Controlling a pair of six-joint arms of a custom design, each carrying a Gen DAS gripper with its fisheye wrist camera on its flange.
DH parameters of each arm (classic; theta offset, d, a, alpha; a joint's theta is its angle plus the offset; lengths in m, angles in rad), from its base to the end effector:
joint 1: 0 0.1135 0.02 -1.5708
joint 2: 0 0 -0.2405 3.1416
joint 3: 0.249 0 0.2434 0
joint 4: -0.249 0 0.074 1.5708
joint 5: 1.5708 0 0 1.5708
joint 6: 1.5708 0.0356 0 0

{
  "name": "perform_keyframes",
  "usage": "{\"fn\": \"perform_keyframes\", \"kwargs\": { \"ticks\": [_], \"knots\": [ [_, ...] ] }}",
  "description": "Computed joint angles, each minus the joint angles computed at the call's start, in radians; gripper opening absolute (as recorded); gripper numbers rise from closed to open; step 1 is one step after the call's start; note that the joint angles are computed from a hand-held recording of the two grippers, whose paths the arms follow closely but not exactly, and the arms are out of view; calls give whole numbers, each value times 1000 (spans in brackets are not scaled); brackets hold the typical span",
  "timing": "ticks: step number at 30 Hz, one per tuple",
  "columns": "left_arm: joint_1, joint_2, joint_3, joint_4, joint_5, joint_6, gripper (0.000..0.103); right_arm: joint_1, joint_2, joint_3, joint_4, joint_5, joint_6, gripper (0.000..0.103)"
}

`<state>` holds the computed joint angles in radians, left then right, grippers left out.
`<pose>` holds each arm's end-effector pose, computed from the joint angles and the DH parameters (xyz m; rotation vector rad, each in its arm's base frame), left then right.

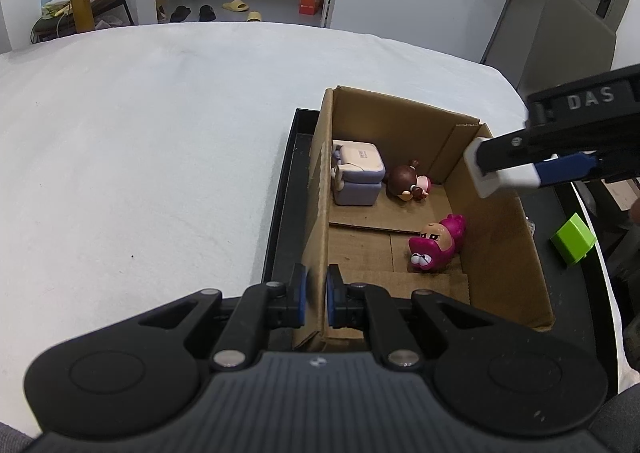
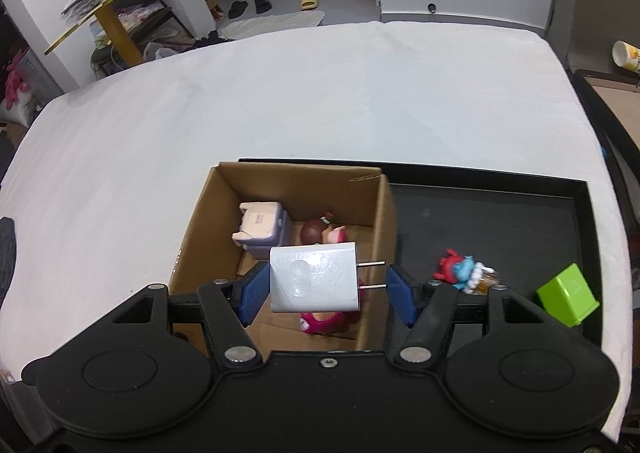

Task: Organize rigid objects
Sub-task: 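Carry the white charger with the right gripper into the box and release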

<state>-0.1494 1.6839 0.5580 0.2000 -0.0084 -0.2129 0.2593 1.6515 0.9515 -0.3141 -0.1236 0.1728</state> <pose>0.2657 -0.0397 0.0778 -0.0829 2.5008 -0.1403 0.3045 0.0853 0.1543 -0.1587 2.6015 0.3171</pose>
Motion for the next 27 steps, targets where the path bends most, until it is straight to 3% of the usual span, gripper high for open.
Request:
{"fn": "perform_keyframes", "kwargs": {
  "ticks": [27],
  "knots": [
    [57, 4, -19, 31, 87, 20, 9, 134, 218, 142, 28, -28, 138, 64]
  ]
}}
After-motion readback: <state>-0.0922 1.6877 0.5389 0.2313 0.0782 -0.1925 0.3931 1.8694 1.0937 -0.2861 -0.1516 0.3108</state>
